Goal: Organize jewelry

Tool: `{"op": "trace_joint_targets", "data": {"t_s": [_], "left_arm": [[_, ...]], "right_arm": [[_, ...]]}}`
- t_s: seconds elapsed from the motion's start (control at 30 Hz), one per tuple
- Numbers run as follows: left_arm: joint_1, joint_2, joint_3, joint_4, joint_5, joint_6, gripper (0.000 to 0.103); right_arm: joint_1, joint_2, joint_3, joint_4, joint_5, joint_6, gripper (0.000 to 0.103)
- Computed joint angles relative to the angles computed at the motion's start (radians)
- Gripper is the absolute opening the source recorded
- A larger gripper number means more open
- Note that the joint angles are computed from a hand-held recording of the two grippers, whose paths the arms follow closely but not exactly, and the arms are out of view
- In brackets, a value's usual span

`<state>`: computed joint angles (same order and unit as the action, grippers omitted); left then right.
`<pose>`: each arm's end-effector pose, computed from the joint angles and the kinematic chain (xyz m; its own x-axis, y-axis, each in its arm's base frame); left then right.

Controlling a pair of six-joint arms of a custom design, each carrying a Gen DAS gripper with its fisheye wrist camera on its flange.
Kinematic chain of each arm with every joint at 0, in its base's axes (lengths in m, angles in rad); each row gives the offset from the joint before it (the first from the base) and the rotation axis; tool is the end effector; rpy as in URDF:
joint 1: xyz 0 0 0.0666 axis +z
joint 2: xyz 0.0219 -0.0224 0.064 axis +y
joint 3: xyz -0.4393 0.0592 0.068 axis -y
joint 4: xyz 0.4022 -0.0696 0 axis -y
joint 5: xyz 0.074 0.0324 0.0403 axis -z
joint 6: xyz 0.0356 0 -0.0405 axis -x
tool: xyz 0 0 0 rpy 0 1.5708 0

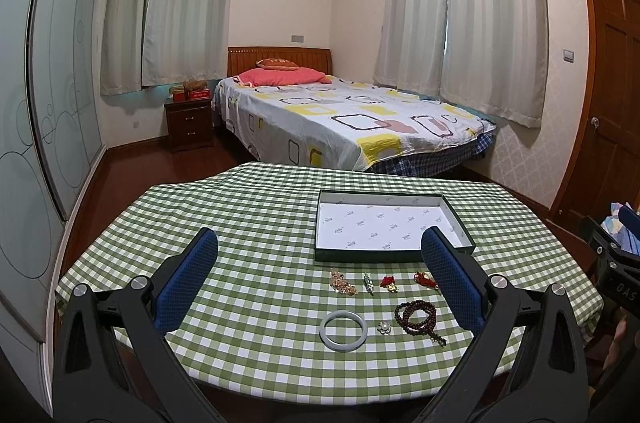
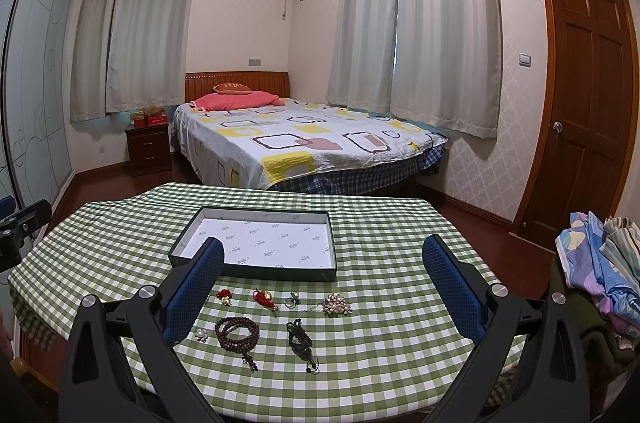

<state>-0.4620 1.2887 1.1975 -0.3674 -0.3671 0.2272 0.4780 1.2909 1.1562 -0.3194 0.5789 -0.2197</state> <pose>0.4186 -0.1946 0.4872 -0.4149 -0.0283 -0.9094 0.0354 0.9983 -0.0472 0.4155 0.1929 0.4719 -0.3689 0.0143 -0.9294 0.1351 0.9901 -0.0384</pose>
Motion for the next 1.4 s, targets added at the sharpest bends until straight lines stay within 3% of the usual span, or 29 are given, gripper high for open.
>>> {"op": "trace_joint_targets", "data": {"t_s": [1.1, 1.4], "left_arm": [[-0.004, 0.002, -0.003, 0.003, -0.009, -0.002, 0.099], [-0.006, 0.004, -0.005, 0.002, -0.01, -0.001, 0.099]], "right_arm": [[0.006, 0.003, 0.025, -0.012, -0.003, 0.005, 0.097], [0.003, 0.006, -0.001, 0.027, -0.019, 0.005, 0.097]]}}
